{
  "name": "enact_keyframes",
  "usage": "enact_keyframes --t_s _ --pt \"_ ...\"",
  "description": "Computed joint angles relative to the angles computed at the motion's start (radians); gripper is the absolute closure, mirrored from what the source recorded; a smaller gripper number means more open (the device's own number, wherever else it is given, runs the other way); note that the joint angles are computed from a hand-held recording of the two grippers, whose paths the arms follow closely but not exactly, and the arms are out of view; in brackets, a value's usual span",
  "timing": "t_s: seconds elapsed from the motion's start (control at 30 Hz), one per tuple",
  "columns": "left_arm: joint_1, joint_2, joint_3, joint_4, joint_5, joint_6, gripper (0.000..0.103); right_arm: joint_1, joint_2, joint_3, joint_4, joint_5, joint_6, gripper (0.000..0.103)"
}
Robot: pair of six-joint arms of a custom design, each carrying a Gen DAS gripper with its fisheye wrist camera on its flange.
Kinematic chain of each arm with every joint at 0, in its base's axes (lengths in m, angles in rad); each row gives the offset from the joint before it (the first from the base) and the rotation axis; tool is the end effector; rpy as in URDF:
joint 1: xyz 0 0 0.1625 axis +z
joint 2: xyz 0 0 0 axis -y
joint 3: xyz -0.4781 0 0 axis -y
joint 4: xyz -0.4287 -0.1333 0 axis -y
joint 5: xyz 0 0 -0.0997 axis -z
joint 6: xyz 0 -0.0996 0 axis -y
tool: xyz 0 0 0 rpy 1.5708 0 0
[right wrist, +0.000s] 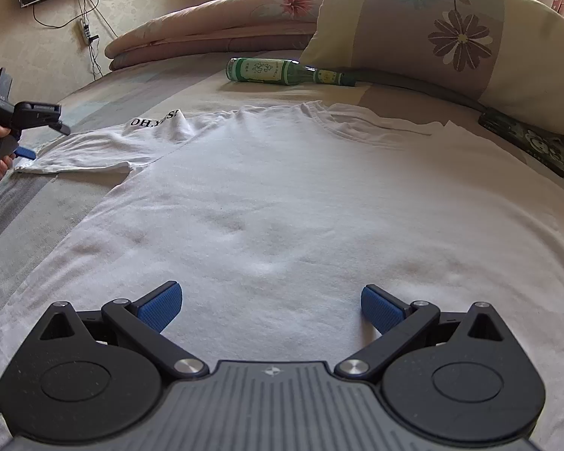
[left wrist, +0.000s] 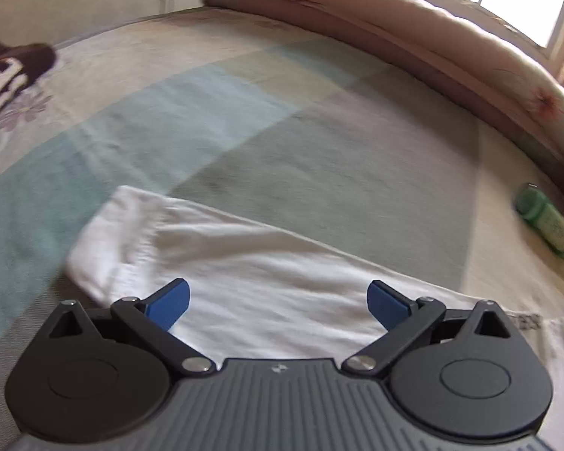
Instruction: Fold clothes
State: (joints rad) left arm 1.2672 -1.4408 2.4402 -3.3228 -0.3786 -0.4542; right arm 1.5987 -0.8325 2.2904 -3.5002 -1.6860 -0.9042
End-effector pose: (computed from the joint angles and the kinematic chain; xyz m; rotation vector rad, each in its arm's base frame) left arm 0.0984 -0.4414 0.3172 -0.6755 1.9268 -1.2189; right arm 0.1359 -0.5002 0.0473 1.2190 -2.5093 0.5385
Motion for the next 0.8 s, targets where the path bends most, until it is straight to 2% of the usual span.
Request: enact_keyframes --t_s 0.1,0.13,0.23,0.33,0.4,0.43,0.47,0.53,0.6,0.67,0.8 --pt "-0.048 0.073 -0.038 -0.021 -0.13 0.089 0.002 0.001 0.002 0.001 -0.003 -0.003 -0.004 0.0" --pt "-0.066 0.099 -0.062 0.013 -0.136 0.105 0.002 0.002 0.002 0.002 -0.005 -0.003 -0.005 0.0" --pt "-0.107 0.196 -0.158 0.171 -0.103 0.125 0.002 -0.001 -0.003 0.001 0.003 0.002 -0.003 0.0" --pt "-0.118 0.282 -0.227 0.234 -0.067 0.181 0.002 -0.002 -0.004 0.0 0.003 0.0 0.001 0.0" --pt "-0.106 0.296 -0.249 0.268 -0.087 0.151 0.002 -0.003 -0.006 0.0 0.003 -0.001 0.004 0.0" --pt "-0.099 0.298 -0.256 0.309 -0.076 0.112 0.002 -0.003 -0.008 0.0 0.005 0.001 0.007 0.0" --pt "-0.089 0.31 -0.262 0.324 -0.035 0.096 0.002 -0.004 -0.009 0.0 0.008 0.002 0.009 0.0" --pt "-0.077 0.33 -0.248 0.242 0.025 0.151 0.0 -0.003 -0.009 0.0 0.008 0.0 0.007 0.0" --pt "-0.065 0.313 -0.24 0.224 0.034 0.11 0.0 -0.003 -0.01 0.002 0.004 -0.001 0.003 0.0" --pt "-0.069 0.295 -0.241 0.255 0.031 0.078 0.002 -0.002 -0.01 0.003 0.006 0.001 0.004 0.0" --pt "-0.1 0.3 -0.244 0.198 -0.031 0.171 0.001 0.0 -0.008 0.003 0.006 0.001 0.001 0.0"
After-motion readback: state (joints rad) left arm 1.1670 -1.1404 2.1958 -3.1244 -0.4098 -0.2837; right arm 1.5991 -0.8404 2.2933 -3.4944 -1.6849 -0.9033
